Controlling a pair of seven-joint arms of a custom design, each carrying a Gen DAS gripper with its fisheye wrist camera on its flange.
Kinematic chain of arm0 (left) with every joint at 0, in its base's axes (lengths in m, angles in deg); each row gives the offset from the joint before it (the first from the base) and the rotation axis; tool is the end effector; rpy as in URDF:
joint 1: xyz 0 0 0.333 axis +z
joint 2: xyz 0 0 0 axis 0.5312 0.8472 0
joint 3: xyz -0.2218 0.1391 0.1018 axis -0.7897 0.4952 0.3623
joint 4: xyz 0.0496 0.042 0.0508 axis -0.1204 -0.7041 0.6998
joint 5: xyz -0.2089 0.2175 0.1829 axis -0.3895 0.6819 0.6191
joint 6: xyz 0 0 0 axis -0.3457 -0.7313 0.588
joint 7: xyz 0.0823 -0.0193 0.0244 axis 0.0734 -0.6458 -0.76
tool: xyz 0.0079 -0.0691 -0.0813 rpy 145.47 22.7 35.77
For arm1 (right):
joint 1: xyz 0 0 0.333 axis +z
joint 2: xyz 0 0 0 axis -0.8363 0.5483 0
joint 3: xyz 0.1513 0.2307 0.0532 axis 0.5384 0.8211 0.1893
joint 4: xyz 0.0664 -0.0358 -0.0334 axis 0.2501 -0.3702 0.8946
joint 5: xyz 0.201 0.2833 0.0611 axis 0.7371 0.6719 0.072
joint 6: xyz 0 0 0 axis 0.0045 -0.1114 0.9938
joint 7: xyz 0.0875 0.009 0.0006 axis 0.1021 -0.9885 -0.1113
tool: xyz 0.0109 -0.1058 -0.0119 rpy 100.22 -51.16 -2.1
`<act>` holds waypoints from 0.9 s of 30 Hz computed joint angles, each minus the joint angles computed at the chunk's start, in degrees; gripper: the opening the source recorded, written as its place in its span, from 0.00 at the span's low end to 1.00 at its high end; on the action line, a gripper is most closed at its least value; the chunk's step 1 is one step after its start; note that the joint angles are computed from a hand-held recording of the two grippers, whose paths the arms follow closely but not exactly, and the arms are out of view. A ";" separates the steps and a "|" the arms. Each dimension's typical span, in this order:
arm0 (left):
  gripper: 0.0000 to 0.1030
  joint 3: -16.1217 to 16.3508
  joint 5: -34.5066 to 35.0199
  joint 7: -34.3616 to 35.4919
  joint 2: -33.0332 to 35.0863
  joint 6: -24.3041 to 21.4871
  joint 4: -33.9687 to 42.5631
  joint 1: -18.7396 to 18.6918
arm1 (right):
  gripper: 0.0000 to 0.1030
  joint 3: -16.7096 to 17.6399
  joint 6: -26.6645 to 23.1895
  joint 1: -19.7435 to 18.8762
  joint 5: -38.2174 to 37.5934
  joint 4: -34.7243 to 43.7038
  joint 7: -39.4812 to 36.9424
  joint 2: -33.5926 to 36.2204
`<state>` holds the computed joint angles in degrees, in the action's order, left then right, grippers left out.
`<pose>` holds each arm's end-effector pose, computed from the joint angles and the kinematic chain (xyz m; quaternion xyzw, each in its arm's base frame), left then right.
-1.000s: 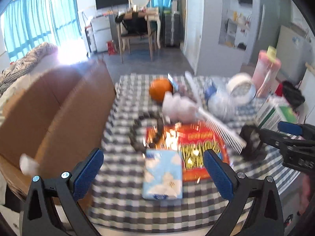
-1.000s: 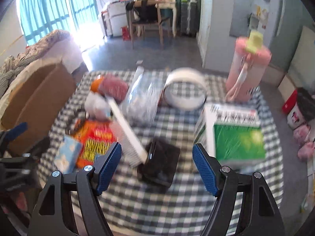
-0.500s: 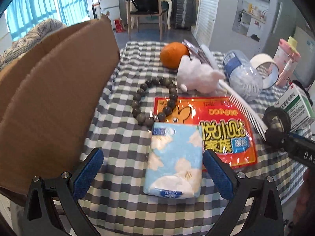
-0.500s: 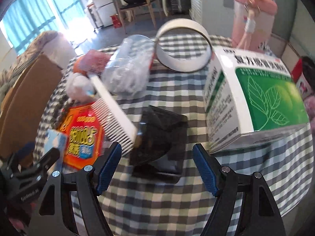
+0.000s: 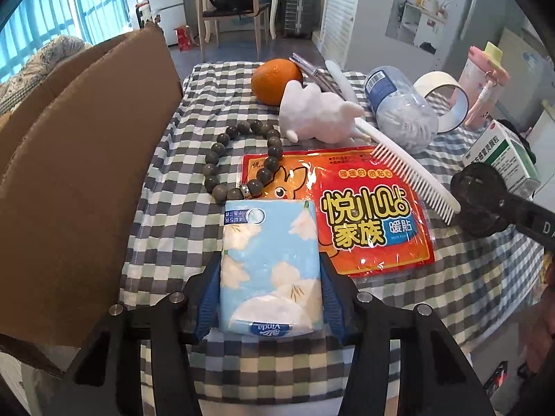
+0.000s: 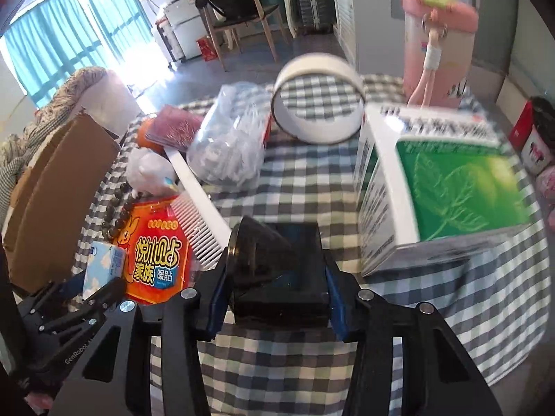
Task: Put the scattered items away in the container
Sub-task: 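Grasp the blue tissue pack with the left tool while the right tool grasps the black cup, then carry the tissue pack and black cup into the box and release them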
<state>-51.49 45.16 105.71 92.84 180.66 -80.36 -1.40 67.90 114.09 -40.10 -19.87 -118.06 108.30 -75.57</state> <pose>0.4832 -0.3824 0.3165 -0.5777 0.7735 -0.2144 0.1485 0.4700 0.2043 0.3530 -0.5980 0.7463 -0.1653 0.2409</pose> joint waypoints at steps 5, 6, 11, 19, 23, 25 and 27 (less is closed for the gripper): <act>0.52 1.11 2.66 -1.87 -2.19 1.40 -1.77 -0.64 | 0.45 0.39 -2.34 0.12 -4.91 0.36 4.01 -2.81; 0.52 1.44 3.61 -2.53 -3.00 1.60 -2.41 -0.70 | 0.45 0.58 -2.89 -0.07 -5.81 0.29 4.79 -3.46; 0.52 2.48 10.75 -8.08 -5.32 2.26 -1.69 -0.86 | 0.45 1.88 -4.12 -0.63 -5.41 1.08 3.71 -5.33; 0.52 2.31 20.70 -17.02 -13.62 1.78 -3.79 4.23 | 0.45 4.24 -7.18 2.16 -5.73 12.02 -1.61 -1.72; 0.52 2.50 27.55 -24.56 -17.29 -0.87 -4.96 7.13 | 0.45 4.78 -6.83 5.59 -3.33 22.66 -9.17 4.69; 0.52 2.42 30.13 -27.45 -18.96 -2.55 -5.72 9.09 | 0.45 4.87 -6.95 7.63 -1.52 28.85 -13.56 8.91; 0.52 1.89 31.58 -29.48 -19.58 -4.40 -5.96 10.90 | 0.45 5.59 -7.44 9.18 1.67 35.69 -19.13 13.84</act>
<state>-49.60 76.74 76.23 73.26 176.26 -86.31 9.50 73.49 106.65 -30.92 -18.20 -82.36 89.16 -61.73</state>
